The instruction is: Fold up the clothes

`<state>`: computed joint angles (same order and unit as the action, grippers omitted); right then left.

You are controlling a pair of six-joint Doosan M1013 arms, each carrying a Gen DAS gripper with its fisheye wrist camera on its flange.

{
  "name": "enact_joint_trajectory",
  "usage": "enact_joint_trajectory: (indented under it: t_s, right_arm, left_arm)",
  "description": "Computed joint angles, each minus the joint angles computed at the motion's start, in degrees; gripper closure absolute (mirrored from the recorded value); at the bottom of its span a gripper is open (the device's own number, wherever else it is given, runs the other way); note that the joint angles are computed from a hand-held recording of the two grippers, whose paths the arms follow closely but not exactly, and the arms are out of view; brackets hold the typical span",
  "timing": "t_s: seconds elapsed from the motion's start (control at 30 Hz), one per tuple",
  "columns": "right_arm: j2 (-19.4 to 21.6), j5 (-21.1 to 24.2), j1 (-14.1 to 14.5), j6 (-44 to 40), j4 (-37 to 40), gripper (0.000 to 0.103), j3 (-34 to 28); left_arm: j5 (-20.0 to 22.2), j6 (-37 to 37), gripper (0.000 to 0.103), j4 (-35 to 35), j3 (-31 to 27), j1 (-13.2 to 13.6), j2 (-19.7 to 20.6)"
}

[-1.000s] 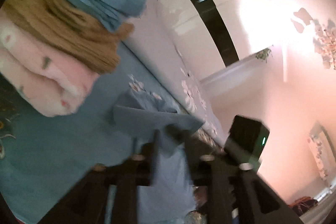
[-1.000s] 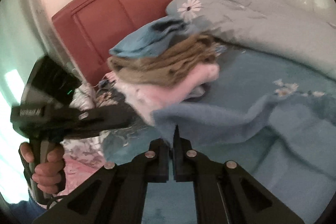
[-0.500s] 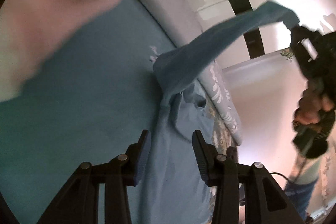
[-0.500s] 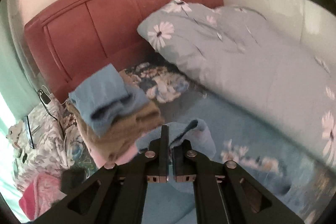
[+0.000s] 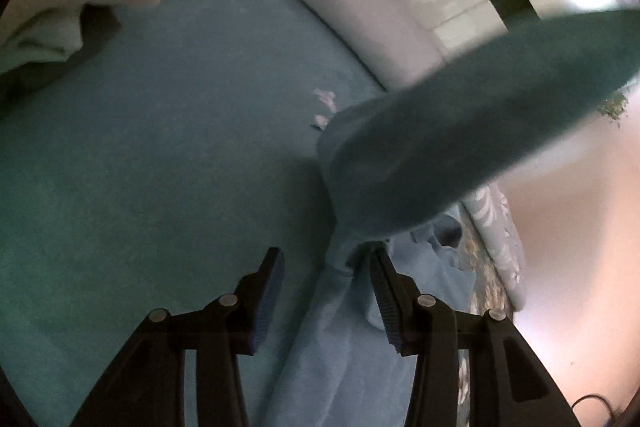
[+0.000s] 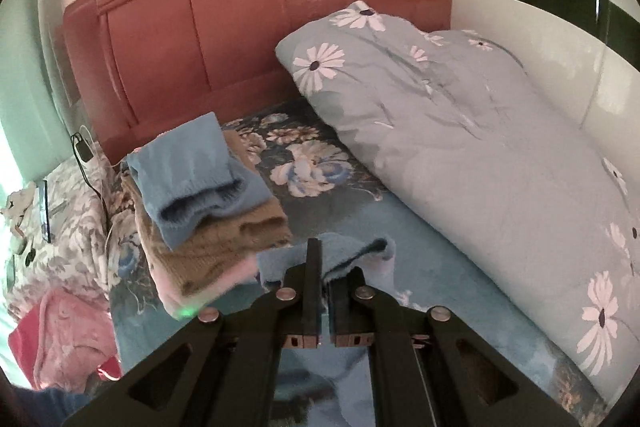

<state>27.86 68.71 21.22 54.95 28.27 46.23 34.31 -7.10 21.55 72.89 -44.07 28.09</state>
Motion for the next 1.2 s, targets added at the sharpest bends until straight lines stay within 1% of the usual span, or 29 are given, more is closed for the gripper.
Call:
enact_joint_trajectory:
  t_s: [0.1, 0.17, 0.3, 0.37, 0.43, 0.5, 0.6, 0.63, 0.67, 0.73, 0.83, 0.9, 0.93, 1.0, 1.03, 1.07, 1.1, 1.2]
  right_arm:
    - [-2.4, -1.9, -3.3, -2.1, 1.7, 0.101, 4.5]
    - [-4.3, -3.4, -6.3, -2.9, 3.3, 0.101, 8.4]
    - [-6.9, -6.0, -11.5, -2.8, 4.7, 0.101, 15.5]
    - [-7.4, -6.1, -13.6, -0.8, 2.8, 0.101, 19.1]
    - [-7.4, -6.2, -15.2, 2.4, -0.5, 0.101, 22.5]
    - [-7.1, -6.5, -16.3, 5.6, -2.8, 0.101, 25.4]
    - [-7.1, -7.7, -18.0, 7.3, -0.9, 0.101, 28.9]
    - [-7.1, -8.2, -18.3, 7.8, -0.4, 0.101, 29.8]
    - [-7.3, -8.8, -18.5, 7.9, 0.0, 0.101, 30.5]
    - [-7.6, -9.7, -18.7, 7.5, 1.1, 0.101, 31.4]
    - [-7.9, -11.0, -18.8, 7.3, 2.4, 0.101, 31.6]
    - [-8.1, -11.3, -18.6, 7.3, 2.9, 0.101, 31.1]
    - [-8.1, -11.3, -18.5, 6.8, 3.3, 0.101, 30.6]
    - [-8.3, -11.6, -18.5, 4.9, 5.1, 0.101, 30.0]
    - [-8.2, -11.6, -18.4, 4.8, 5.1, 0.101, 29.6]
    - [-8.1, -11.5, -18.3, 5.2, 4.5, 0.101, 29.3]
    - [-8.0, -11.4, -18.2, 5.6, 3.8, 0.101, 29.0]
    - [-7.1, -10.4, -17.9, 8.3, -0.2, 0.101, 28.4]
  left_arm:
    - [0.6, 1.5, 0.054, -1.2, -0.7, -0.3, 0.6]
    - [2.0, 4.2, 0.054, -3.0, -1.7, -0.4, 1.1]
    - [4.2, 5.9, 0.054, -4.6, -2.4, -0.6, 1.6]
    - [5.9, 5.5, 0.054, -4.7, -3.0, -0.9, 2.2]
    - [6.0, 5.7, 0.054, -5.7, -2.7, -0.8, 2.4]
    - [5.6, 5.2, 0.054, -5.5, -2.1, -0.8, 2.0]
    - [5.8, 5.2, 0.054, -5.2, -1.7, -0.8, 1.6]
    - [5.0, 5.1, 0.054, -5.4, -1.2, -0.7, 1.3]
    - [3.2, 4.5, 0.054, -5.4, -0.2, -0.5, 0.8]
    - [0.3, 3.5, 0.054, -5.4, 1.1, -0.1, 0.1]
    - [-0.3, 5.0, 0.054, -5.3, -0.3, 0.5, 0.3]
    - [-0.2, 8.1, 0.054, -4.8, -2.4, 0.5, 0.9]
    - [1.7, 11.2, 0.053, -5.4, -4.4, 0.5, 1.7]
    - [10.0, 18.4, 0.053, -6.1, -10.5, 0.2, 4.6]
    - [13.5, 20.9, 0.053, -6.1, -13.1, 0.1, 5.9]
    - [16.1, 22.0, 0.053, -6.2, -14.5, 0.0, 6.9]
    - [18.5, 23.1, 0.053, -6.3, -15.8, 0.1, 7.8]
    - [21.3, 23.1, 0.053, -8.8, -15.3, 0.7, 8.5]
